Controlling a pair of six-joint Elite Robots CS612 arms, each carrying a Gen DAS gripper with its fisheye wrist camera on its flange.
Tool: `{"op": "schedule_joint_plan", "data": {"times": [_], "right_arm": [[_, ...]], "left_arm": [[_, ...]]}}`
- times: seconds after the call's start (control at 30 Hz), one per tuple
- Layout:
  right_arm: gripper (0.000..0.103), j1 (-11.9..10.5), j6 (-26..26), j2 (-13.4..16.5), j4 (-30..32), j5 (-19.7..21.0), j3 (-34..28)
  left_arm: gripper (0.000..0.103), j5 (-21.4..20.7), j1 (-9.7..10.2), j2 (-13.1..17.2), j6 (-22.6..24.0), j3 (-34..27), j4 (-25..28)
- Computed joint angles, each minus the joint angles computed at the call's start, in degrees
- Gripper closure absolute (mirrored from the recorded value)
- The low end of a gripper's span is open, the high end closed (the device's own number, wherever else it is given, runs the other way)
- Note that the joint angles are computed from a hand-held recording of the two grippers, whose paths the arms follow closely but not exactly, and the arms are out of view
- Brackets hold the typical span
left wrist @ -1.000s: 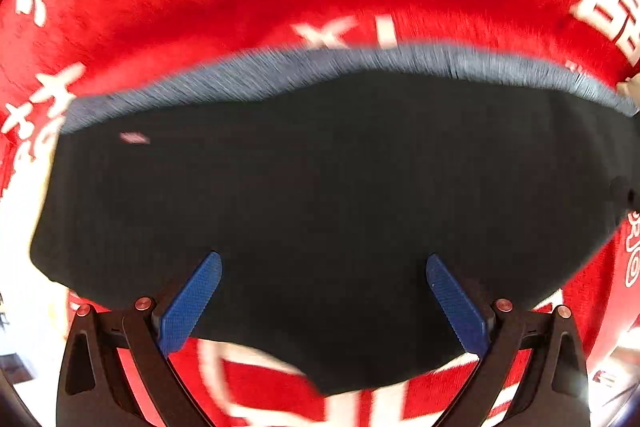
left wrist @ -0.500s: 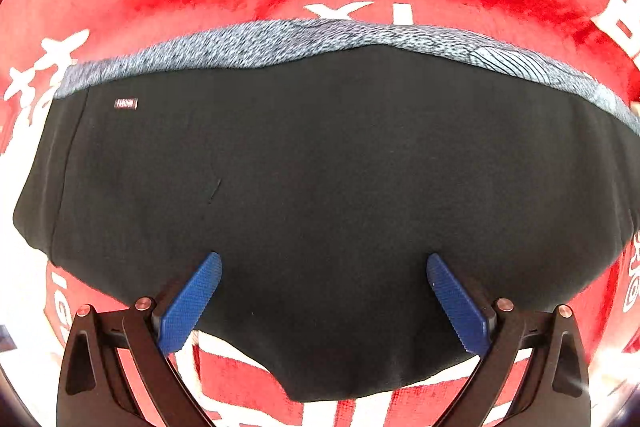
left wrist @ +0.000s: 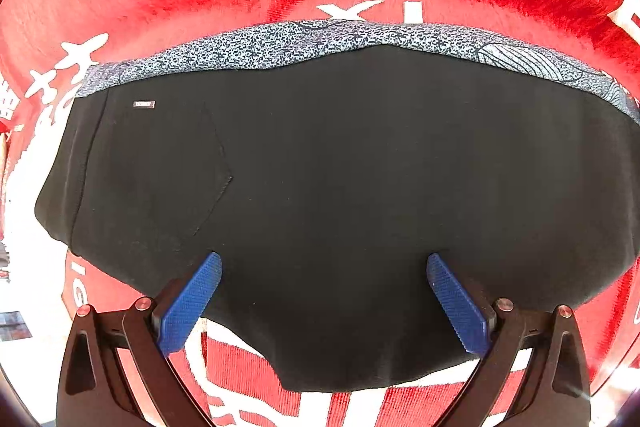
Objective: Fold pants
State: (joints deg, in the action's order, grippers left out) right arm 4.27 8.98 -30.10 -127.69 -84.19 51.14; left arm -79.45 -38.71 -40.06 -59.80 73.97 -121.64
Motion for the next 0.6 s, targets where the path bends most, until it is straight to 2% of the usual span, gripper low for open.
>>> {"op": "schedule_joint_plan", "data": {"times": [0.1,0.13,0.17,0.23,0.3,0.4,0.47,0.6], "right_arm": [[0.080,-1.1,1.0,0.3,-0.3,-5.9,-0.8],[0.083,-1.4,1.3,0.3,-0.5,-7.6,-0.8],[0.093,-1.8,1.8,0.2,-0.9,-8.6,-0.8],[0.094,-1.9,3.5,-0.6,-1.6,-12.1,-0.1],[0.084,-2.0,6.5,-2.2,-2.2,-13.8,2.0],[0.080,-2.6,10.0,-6.0,-3.8,-11.0,7.5],[0.078,-2.5,8.8,-8.3,-4.5,-10.2,10.9],[0.069,-1.8,5.9,-11.5,-4.5,-9.2,15.8]], "left_arm": [[0.000,0.2,-0.01,-0.1,-0.2,0.1,0.5],[0.000,0.2,-0.13,-0.3,-0.3,0.1,0.7],[0.000,0.2,-0.12,-0.2,-0.3,0.0,1.0],[0.000,0.0,0.08,0.3,0.5,-0.8,1.8],[0.000,-0.7,0.34,0.6,1.4,-2.0,3.7],[0.000,-0.6,0.75,1.1,1.7,-4.4,6.2],[0.000,0.3,0.69,1.0,1.4,-5.0,4.5],[0.000,3.1,0.36,2.7,3.7,-9.3,2.6]]}}
